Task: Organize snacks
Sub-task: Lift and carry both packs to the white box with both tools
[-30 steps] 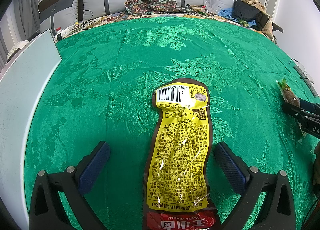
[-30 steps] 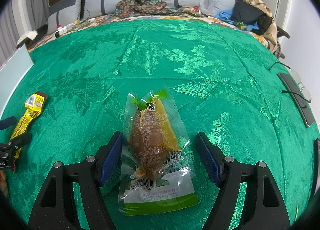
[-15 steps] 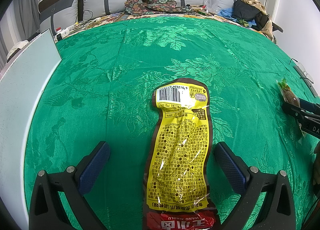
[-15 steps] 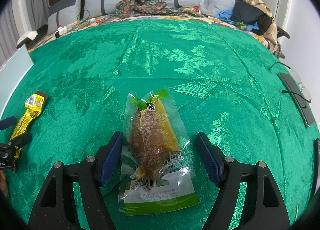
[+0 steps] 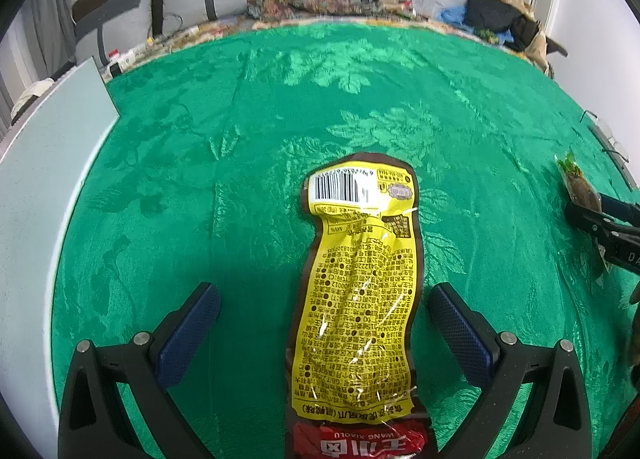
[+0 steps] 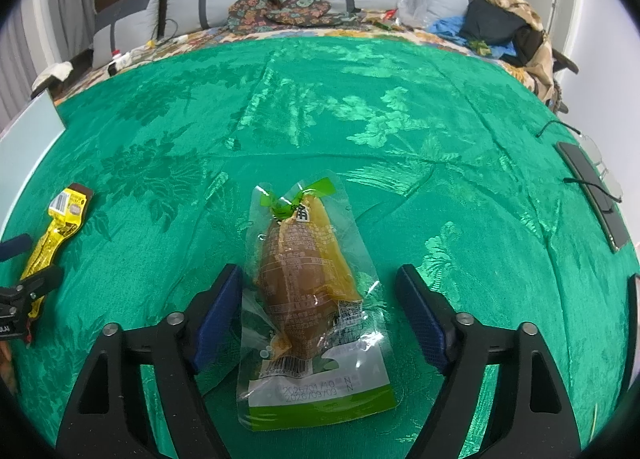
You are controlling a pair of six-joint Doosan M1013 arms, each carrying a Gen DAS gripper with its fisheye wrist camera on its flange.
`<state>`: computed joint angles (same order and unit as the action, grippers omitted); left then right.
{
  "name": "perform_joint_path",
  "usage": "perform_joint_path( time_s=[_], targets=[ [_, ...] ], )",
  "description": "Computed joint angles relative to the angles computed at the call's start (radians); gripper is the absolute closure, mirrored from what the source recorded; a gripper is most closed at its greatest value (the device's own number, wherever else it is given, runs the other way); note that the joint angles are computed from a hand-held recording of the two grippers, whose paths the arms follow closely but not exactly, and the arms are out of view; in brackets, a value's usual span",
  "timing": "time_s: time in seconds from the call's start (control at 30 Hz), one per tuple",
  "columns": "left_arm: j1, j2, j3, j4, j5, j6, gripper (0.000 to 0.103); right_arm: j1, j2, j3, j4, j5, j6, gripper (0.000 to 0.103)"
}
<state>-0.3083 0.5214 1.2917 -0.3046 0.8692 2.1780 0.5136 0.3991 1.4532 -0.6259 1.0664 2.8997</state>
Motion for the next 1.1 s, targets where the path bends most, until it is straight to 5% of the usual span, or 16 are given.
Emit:
perform_joint_path(
  time_s=[0.07,0.1,0.13,0.23,0.47,0.7,0.9,1.1],
  targets=[
    [-0.006,0.018,-0.044,0.038,0.080,-0.024,0.010,-0.020,0.006,-0.032,0.100,0.035,-0.074,0.025],
    [-0.006,0.016,-0.047,0.031,0.083,-0.015,0.023,-0.029,0.010,-0.051,0.147,0.064,-0.101,0.031],
    [-0.003,0.011,-0.049,0.007,0.083,0.020,0.050,-0.034,0.013,-0.066,0.179,0.082,-0.124,0.038],
    [0.010,0.022,-0.077,-0.022,0.153,0.024,0.061,-0.046,0.006,-0.075,0.271,0.068,-0.184,0.039],
    [0.080,-0.037,-0.005,-0.204,0.193,0.081,0.061,-0.024,-0.116,0.054,0.335,-0.201,-0.062,0.039],
    [0.159,-0.091,0.000,-0.399,0.259,0.073,0.061,0.006,-0.109,-0.007,0.336,-0.173,-0.080,0.039],
    [0.261,-0.094,-0.098,-0.467,0.297,0.057,0.060,0.043,0.005,-0.229,0.372,-0.236,-0.220,0.039],
    [0.367,-0.034,-0.229,-0.299,0.249,-0.063,0.059,0.074,0.209,-0.583,0.577,-0.262,-0.475,0.038]
  ],
)
